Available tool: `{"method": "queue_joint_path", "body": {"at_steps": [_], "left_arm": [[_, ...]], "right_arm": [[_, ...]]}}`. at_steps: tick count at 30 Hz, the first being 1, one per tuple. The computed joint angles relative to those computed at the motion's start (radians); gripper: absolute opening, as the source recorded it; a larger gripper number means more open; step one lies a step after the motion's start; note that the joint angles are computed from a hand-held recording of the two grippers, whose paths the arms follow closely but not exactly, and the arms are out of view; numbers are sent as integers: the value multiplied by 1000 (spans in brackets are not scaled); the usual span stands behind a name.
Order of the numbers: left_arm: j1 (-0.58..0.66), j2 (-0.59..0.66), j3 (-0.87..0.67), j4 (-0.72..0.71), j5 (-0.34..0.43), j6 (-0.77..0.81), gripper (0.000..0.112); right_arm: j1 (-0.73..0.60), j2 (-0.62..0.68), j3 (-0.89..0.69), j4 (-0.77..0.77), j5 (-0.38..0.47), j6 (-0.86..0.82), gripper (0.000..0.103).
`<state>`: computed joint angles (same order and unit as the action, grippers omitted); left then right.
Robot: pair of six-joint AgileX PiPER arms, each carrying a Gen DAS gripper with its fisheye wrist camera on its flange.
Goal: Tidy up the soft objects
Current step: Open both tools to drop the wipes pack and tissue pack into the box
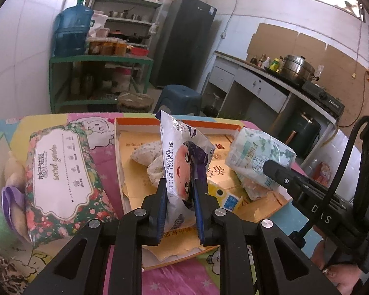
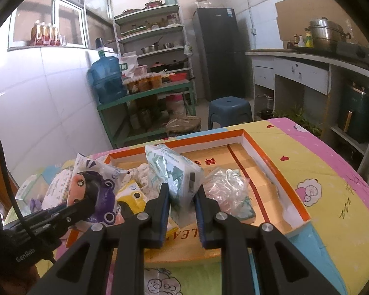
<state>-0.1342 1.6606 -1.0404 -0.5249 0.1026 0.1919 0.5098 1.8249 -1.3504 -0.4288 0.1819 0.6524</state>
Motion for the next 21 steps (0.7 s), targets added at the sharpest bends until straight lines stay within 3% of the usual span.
{"method": "queue_joint_path", "body": {"at_steps": [3,7,10,12,14,15,21], "left_arm": [[6,15,-12,-11,13,8,20],[25,34,-31,-178,46,165,21],[39,45,-43,-251,76,237,30],[38,47,-46,-211,76,192,51],[33,41,-35,-249,61,227,61],[33,35,-26,-293,54,272,64],[24,5,0,-307,36,286,66]], "right_arm": [[1,18,-23,32,17,-40,21],[-2,43,-48,84,42,-84,21],[-6,50,-51,65,51,-52,23],[-14,44,-45,87,45,-65,37],[-23,26,-18,111,11,-76,64],[-25,16,-5,98,-2,-59,68],[-31,-17,28,29,-9,11,68]]}}
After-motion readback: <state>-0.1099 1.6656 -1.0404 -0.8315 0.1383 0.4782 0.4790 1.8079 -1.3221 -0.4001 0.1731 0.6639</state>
